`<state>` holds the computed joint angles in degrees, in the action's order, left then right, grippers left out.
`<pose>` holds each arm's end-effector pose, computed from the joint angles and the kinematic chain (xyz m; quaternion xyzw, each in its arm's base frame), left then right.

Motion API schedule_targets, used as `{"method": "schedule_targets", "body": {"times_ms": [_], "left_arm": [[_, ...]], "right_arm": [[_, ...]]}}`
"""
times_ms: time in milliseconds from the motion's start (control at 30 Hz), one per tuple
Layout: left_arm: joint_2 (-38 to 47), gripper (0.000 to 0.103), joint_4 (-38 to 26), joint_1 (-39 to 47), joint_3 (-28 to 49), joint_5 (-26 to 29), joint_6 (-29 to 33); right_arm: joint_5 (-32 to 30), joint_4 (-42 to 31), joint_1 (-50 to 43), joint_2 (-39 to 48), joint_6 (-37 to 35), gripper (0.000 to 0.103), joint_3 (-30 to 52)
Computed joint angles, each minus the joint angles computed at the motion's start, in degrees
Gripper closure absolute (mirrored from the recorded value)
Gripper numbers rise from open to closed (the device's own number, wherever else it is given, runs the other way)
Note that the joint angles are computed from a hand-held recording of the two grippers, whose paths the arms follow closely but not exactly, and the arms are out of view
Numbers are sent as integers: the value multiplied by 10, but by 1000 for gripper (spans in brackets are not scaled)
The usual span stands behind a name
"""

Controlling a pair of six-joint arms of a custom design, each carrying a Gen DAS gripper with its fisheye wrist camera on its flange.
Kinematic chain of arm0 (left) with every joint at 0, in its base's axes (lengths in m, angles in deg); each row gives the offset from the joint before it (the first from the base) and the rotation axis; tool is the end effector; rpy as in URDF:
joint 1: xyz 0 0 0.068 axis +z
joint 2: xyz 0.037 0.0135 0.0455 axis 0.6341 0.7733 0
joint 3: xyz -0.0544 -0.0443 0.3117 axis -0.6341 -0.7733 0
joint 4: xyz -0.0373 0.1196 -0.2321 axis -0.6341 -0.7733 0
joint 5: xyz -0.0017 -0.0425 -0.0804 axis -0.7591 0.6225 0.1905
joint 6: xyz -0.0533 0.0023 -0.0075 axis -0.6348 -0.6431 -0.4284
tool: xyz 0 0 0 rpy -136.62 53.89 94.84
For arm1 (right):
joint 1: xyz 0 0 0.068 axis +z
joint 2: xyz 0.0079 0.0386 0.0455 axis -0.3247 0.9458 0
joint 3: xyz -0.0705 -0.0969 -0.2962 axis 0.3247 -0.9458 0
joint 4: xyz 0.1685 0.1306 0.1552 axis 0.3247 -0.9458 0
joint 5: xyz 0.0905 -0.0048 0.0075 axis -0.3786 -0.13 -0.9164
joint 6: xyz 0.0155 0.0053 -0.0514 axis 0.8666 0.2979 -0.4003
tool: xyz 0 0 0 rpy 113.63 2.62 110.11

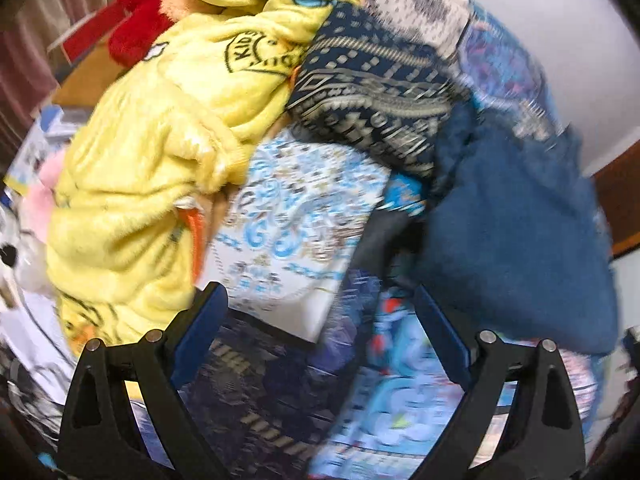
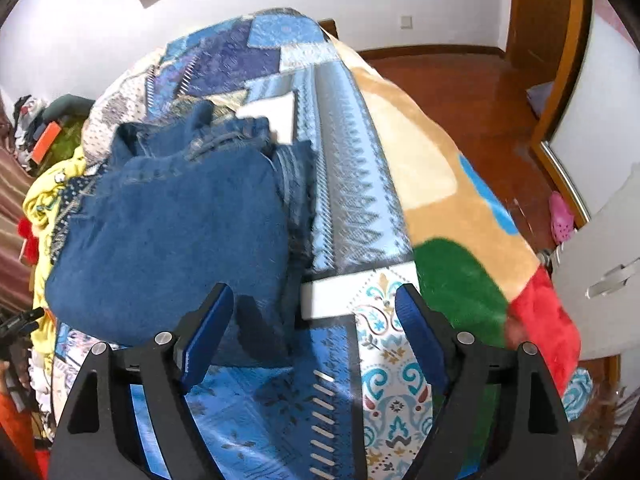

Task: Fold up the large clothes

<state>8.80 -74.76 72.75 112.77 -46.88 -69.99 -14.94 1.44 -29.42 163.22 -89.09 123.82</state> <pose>0.2882 0.1774 0.2755 -0.2117 0.9533 -0.0874 0.1971 0.3306 -0.0517 0.3219 0.0395 0.9608 0.0990 0.2558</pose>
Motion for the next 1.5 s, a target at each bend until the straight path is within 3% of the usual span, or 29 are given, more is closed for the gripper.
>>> {"method": "schedule_targets", "body": {"times_ms": [300, 533, 733, 867, 933, 967, 1000, 1167, 1267, 1400, 1500], "left_arm": [[-6, 8, -14, -58, -40, 198, -49], [30, 8, 40, -106, -65, 247, -100], [76, 8, 121, -99, -60, 299, -173], [84, 9, 227, -112, -84, 300, -250], [88, 16, 270, -119, -87, 297, -288], [93, 27, 285, -122, -84, 291, -307], [100, 39, 290, -121, -79, 289, -313], [62, 66, 271, -128, -72, 212, -294], [14, 73, 270, -149, -63, 160, -282], [-25, 78, 278, -135, -47, 193, -302], [-75, 78, 271, -146, -32, 164, -286]], "right_arm": [[-11, 18, 90, -9, 14, 22, 28], [-33, 47, 157, 15, 49, 22, 1], [27, 80, 198, 15, 44, 16, -36], [55, 87, 212, 12, 32, 8, -42], [56, 91, 212, 12, 33, 6, -42], [56, 91, 212, 12, 35, 6, -42], [56, 90, 213, 13, 37, 6, -40], [48, 74, 210, 18, 42, 6, -27], [44, 59, 209, 22, 45, 6, -16], [19, 29, 206, 32, 61, 6, 19], [-4, 35, 212, 29, 90, 6, 34]]}}
